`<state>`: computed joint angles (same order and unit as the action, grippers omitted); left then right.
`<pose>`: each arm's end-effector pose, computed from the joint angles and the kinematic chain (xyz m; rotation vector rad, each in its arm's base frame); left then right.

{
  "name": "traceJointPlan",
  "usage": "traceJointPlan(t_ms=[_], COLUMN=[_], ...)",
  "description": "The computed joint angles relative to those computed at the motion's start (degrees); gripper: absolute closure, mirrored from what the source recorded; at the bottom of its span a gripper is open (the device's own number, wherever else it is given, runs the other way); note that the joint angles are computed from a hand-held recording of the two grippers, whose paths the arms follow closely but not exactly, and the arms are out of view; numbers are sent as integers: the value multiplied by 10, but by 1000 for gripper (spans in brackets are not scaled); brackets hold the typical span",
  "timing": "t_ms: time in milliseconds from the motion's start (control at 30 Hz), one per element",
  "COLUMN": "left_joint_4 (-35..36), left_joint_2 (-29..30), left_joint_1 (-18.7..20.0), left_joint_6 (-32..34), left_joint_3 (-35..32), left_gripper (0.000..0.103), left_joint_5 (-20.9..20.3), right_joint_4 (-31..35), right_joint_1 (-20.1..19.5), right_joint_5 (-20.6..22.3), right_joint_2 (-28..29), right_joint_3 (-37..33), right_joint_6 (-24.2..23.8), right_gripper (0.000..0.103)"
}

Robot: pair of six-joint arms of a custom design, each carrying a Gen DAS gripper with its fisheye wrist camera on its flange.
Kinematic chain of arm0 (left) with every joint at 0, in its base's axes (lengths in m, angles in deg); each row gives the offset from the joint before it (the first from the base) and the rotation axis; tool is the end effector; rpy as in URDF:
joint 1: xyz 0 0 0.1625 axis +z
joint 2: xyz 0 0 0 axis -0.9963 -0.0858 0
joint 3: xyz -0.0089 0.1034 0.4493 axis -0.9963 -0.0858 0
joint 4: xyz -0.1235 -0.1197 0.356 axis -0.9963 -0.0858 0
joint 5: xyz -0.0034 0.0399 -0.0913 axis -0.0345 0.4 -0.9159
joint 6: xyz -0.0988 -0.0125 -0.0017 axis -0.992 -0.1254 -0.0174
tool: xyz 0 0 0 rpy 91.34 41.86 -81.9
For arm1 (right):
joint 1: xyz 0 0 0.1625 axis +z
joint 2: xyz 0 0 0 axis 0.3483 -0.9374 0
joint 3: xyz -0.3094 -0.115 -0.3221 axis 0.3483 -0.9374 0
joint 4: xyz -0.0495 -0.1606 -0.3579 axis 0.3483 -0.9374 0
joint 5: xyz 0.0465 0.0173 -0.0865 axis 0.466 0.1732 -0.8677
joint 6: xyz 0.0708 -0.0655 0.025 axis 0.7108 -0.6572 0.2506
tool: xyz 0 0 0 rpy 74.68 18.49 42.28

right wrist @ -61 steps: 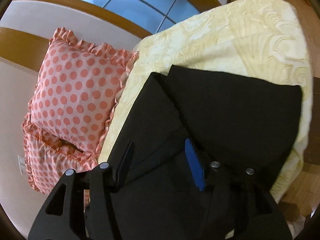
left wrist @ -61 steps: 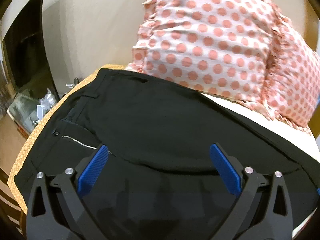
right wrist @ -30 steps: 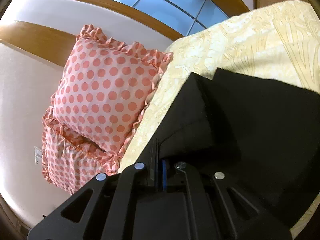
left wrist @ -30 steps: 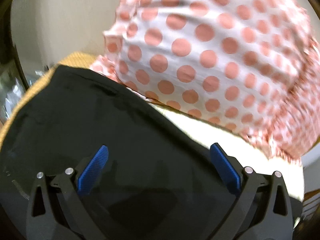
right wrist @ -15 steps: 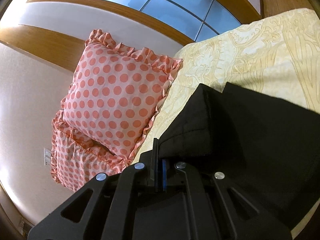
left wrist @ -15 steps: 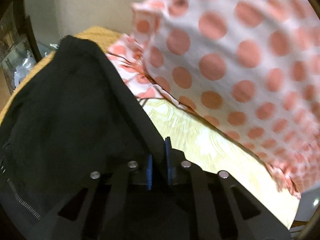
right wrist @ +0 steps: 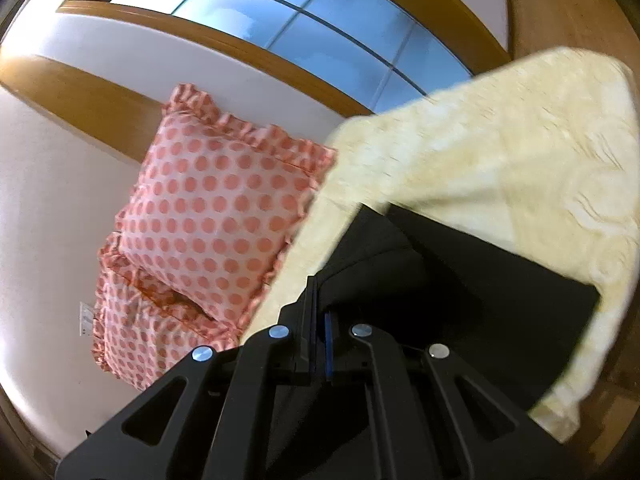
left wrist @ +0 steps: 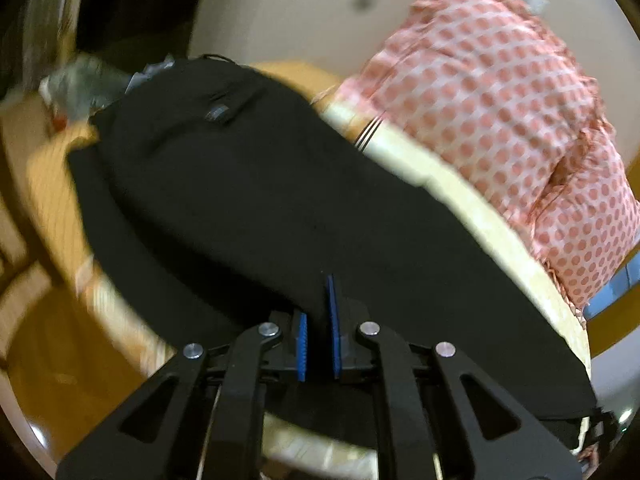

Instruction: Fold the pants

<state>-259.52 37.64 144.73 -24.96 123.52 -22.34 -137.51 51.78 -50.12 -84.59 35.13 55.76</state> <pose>-0.1511 -0.7007 0.1705 -0.6400 2.1182 -1.3330 -0.1083 -0.8261 0.3596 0.4829 2.5120 -1.7060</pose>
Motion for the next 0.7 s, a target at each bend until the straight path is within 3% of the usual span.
traceJointPlan(t_ms=[100, 267, 433, 500, 700], left_joint_4=[-72, -107, -142, -161, -123], left_joint_2=[12, 19, 16, 12, -11], left_joint_1=[-1, -6, -13, -18, -27], left_joint_6=[13, 39, 84, 97, 52], left_joint_3=[22, 18, 25, 38, 82], left_gripper=[87, 79, 91, 94, 97], left_joint_5=[3, 34, 36, 35, 41], right_joint_4=[10, 18, -26, -45, -90], right_joint_1=[-6, -12, -13, -11, -17], right_joint_5=[-9, 1, 34, 28, -6], right_joint_2=[-2, -2, -16, -28, -55], right_joint_3=[7, 5, 34, 59, 130], right_joint_6=[8, 12, 10, -3, -10], right_gripper=[100, 100, 100, 100, 100])
